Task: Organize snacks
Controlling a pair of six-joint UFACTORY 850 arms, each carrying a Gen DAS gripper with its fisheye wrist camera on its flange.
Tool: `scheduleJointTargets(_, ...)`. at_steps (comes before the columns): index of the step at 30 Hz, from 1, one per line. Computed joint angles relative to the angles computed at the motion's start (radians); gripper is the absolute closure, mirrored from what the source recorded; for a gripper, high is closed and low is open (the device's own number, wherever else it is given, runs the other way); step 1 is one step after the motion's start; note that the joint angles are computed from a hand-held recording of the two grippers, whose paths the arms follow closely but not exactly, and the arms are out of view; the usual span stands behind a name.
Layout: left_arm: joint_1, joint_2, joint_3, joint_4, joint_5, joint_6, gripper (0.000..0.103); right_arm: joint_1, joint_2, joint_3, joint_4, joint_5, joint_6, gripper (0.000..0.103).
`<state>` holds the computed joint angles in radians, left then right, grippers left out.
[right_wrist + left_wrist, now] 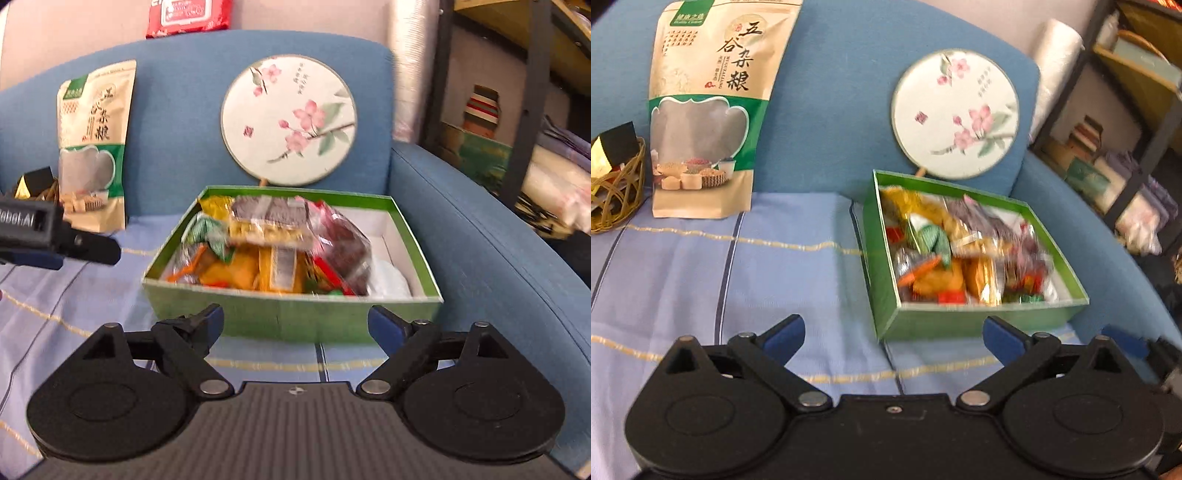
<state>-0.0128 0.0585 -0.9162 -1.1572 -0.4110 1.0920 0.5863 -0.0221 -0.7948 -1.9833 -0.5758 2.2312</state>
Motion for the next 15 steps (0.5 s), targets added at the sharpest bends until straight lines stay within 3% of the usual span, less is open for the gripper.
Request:
scheduleJointTargets(3, -0.028, 0.031, 0.029, 0.121, 0.038, -0.084, 0.000, 0.027, 0.012, 0.007, 0.089, -0.031, -0.082, 0.000)
scheduleJointTargets(15, -0.051, 0.102, 0.093, 0.177, 0.087, -0.089, 0.000, 0.088, 0.052, 0.040, 0.196, -0.110, -0.150, 0.000)
